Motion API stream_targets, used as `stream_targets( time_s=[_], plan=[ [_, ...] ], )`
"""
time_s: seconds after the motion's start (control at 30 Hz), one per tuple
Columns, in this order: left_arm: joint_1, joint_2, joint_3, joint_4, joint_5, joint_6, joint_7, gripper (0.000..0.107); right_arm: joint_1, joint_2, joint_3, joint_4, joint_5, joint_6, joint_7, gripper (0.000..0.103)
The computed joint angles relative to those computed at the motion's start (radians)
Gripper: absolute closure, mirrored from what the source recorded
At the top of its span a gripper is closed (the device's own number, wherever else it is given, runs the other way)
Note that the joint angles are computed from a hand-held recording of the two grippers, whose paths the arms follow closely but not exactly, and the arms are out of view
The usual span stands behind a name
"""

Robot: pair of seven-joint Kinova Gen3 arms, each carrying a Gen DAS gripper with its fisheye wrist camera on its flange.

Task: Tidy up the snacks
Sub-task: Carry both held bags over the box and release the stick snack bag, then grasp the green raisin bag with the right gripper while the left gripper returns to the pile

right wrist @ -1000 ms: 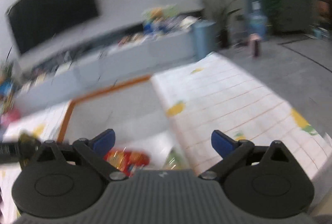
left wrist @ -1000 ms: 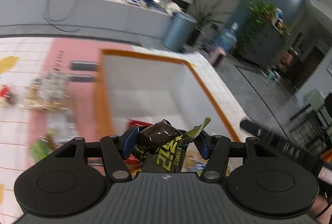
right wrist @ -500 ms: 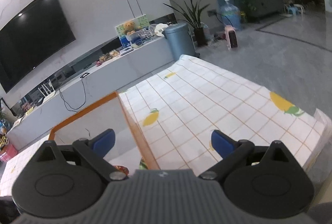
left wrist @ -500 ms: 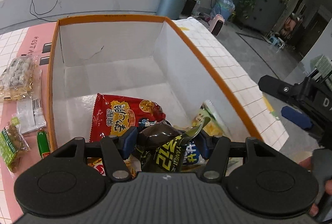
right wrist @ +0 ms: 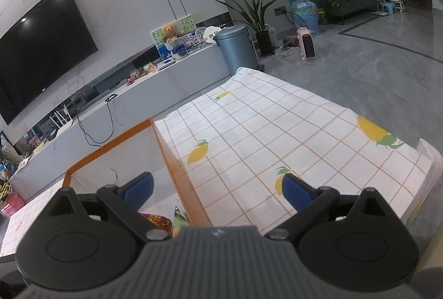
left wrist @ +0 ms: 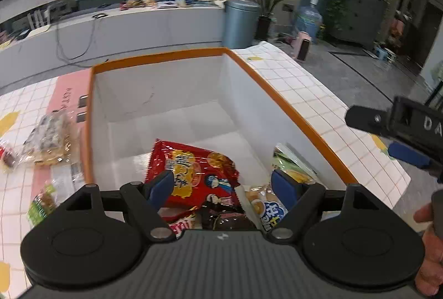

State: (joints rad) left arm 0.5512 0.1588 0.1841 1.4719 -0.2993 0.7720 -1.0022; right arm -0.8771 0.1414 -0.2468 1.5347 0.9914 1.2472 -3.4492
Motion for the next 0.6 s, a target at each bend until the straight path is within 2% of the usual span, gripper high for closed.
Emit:
stream_targets(
  time_s=[0.2,0.33,0.5,0.6],
  plan=[
    [0.018,-0.003,-0.004,-0.048,-0.052,0.094,0.089,0.014,0.005,-0.013,-0.004,0.006,-0.004,-0.03,0.019,0.006],
    [0.05,-0.009,-0.007,-0.074,-0.129,0.168,0.161,0.014,-0.005,-0.012,-0.014,-0.004,0.011,-0.012,0.035,0.006],
    [0.052,-0.026,0.006,-0.097,-0.17,0.243,0.203,0.014,-0.018,0.003,-0.022,-0.049,-0.012,-0.019,0.175,0.006],
    [0.036,-0.055,0.009,-0.087,-0.159,0.26,0.21,0.014,-0.028,0.008,-0.024,-0.072,-0.035,-0.052,0.257,0.006]
  ],
)
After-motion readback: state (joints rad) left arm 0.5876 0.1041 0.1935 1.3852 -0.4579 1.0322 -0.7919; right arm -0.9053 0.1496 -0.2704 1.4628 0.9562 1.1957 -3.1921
